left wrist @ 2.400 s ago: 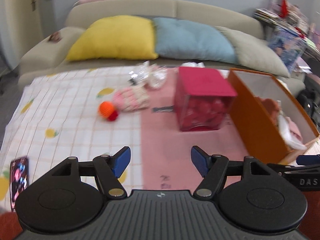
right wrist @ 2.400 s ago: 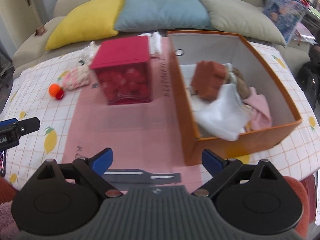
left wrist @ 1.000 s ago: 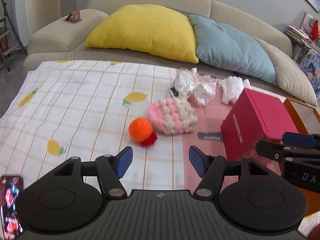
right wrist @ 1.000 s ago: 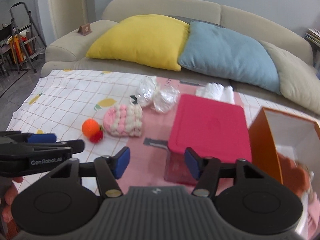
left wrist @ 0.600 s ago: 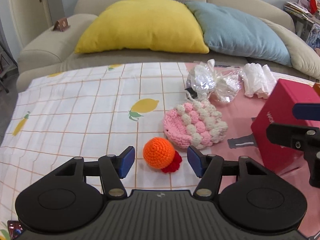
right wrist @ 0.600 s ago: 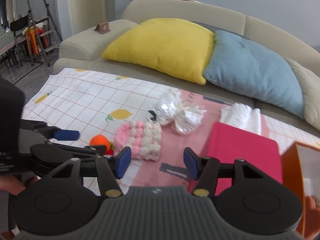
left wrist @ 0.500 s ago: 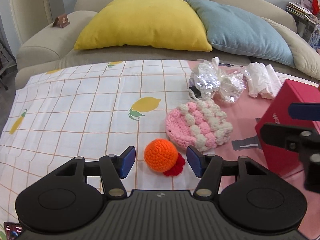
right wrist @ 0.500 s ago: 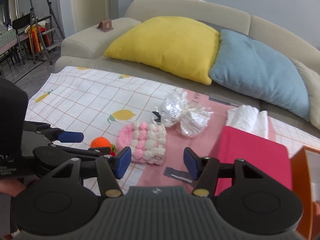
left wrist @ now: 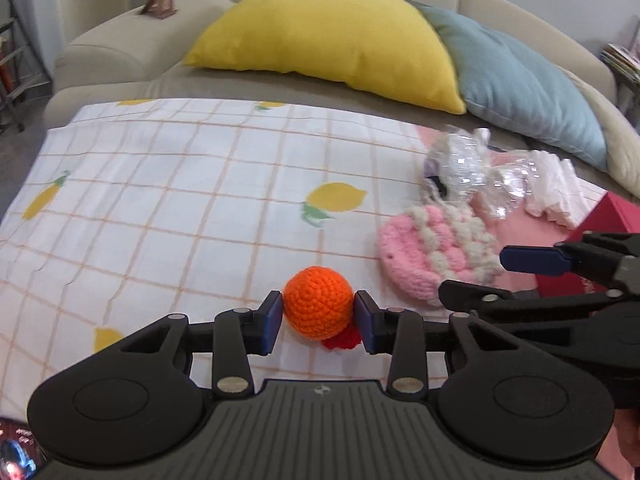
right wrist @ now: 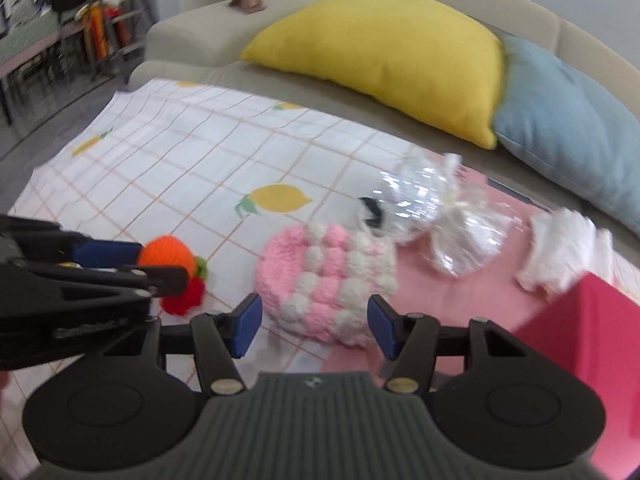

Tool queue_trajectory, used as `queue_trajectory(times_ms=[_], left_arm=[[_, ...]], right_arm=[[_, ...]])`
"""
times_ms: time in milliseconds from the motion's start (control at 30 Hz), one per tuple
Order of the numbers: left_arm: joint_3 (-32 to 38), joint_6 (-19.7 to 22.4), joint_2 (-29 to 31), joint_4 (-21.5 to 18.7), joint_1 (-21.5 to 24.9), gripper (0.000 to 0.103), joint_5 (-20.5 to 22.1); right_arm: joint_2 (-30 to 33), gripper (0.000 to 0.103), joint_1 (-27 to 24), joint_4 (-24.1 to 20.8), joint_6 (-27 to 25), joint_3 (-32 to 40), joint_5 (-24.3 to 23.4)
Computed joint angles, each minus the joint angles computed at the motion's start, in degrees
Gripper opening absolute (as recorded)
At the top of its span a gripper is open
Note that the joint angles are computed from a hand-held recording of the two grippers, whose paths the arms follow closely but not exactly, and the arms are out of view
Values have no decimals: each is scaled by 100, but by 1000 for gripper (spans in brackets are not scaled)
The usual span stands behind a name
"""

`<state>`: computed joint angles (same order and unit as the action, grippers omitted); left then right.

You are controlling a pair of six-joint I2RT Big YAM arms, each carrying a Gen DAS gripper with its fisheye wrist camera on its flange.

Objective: Organize soft objects
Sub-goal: 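Grasp the orange crocheted ball with the left tool while the right tool grasps the pink-and-white knitted hat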

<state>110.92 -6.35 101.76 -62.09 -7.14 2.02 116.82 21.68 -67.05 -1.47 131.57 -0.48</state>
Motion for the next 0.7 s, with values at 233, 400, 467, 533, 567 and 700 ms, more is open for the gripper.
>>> queue_trajectory(times_ms=[233, 400, 467, 533, 567, 700], left_arm=[[-177, -139, -148, 50, 10, 44, -15], [-310, -271, -265, 74, -35, 44, 81], [-375, -272, -324, 76, -62, 44, 91], [-411, -269, -368, 73, -89, 44, 112], [-430, -288, -396, 69, -101, 44, 117], [-484, -391, -531, 33, -138, 44, 171]], right_arm=[[326, 67, 59, -110, -59, 291, 87], [509, 54, 100, -310, -243, 547, 327], [634, 44, 55, -490, -119, 795, 234], [771, 37, 18, -705, -58, 1084, 188], [833, 34, 2, -807, -62, 1215, 152], [923, 17, 6, -1045, -229, 1501, 133]])
